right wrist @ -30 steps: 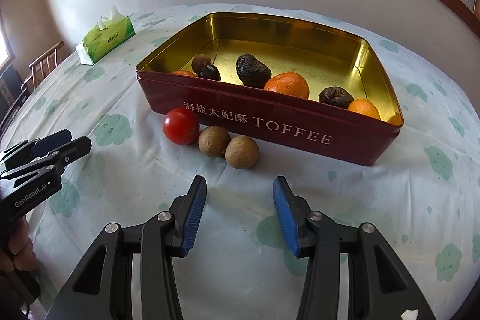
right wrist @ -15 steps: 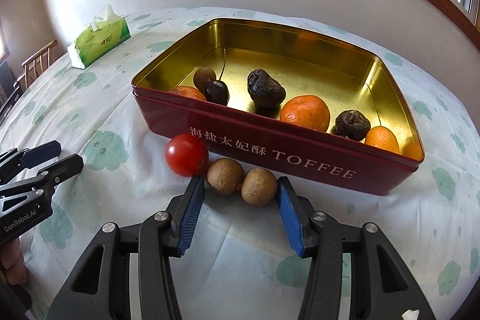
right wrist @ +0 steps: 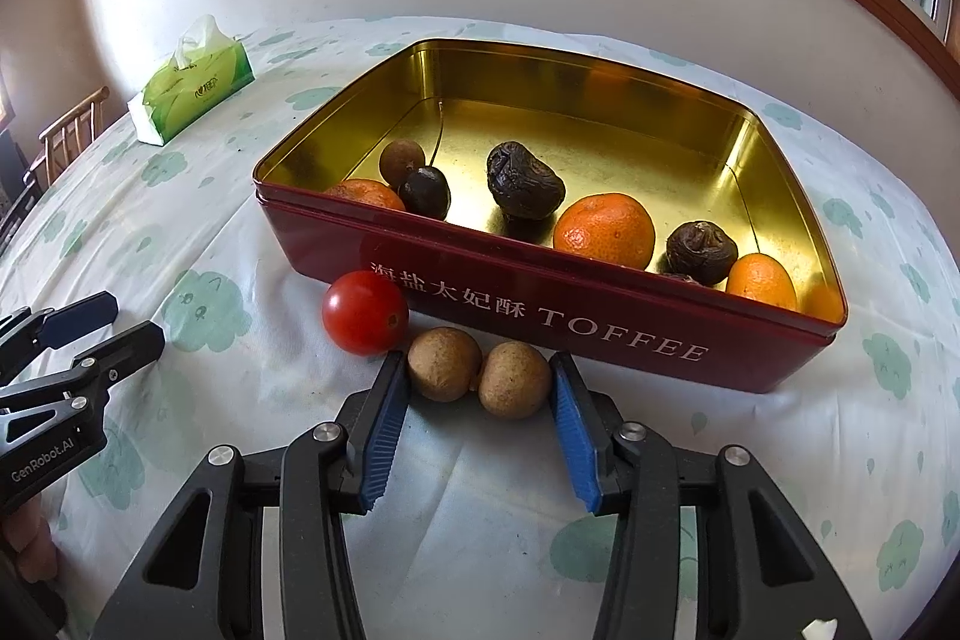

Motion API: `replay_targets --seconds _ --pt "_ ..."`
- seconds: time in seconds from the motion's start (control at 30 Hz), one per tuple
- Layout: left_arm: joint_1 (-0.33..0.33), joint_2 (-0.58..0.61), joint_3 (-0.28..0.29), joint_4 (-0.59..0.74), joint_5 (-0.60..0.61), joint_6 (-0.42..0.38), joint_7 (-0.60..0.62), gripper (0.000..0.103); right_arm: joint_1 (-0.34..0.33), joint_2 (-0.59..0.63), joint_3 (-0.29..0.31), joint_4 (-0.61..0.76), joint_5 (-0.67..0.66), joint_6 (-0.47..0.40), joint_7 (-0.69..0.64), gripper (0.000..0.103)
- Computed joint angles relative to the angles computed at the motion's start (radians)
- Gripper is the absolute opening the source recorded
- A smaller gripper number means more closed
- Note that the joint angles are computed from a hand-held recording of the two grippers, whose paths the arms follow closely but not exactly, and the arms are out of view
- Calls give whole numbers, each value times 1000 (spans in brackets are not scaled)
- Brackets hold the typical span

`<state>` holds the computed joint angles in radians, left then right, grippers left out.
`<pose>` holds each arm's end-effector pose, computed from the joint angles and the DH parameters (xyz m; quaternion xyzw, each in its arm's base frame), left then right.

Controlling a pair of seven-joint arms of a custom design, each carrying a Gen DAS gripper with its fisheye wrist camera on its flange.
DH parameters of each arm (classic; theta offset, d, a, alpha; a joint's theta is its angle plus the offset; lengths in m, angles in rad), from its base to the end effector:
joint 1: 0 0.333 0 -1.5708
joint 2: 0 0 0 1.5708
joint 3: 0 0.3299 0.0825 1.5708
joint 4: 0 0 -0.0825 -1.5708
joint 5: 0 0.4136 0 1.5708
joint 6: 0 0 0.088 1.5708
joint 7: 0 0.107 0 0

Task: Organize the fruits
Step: 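Close the right tool around the two tan round fruits together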

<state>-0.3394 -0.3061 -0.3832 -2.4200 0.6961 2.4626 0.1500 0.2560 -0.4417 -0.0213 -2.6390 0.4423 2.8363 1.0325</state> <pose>0.3696 -0.3335 0.4473 -0.7316 0.5925 -0.2191 0.2562 0.4415 0.0826 0.4531 -0.7839 0.5240 -0.1675 0.2879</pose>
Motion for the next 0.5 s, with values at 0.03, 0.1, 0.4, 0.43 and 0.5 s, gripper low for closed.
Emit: replay_targets --seconds 0.03,0.1,0.4,0.43,0.5 --pt "0 0 0 0 0 0 0 55 0 -3 -2 -2 1 -1 -1 44" --pt "0 0 0 -1 1 0 -1 55 -1 -8 -8 -7 3 -3 -4 44" --pt "-4 4 -8 10 6 -33 -5 56 -31 -39 -33 -31 7 -15 -12 44" --pt "-6 7 -10 15 8 -39 -7 56 -35 -42 -37 -33 8 -17 -15 44" --pt "-11 14 -13 23 11 -43 -9 56 -46 -45 -44 -35 8 -19 -19 44"
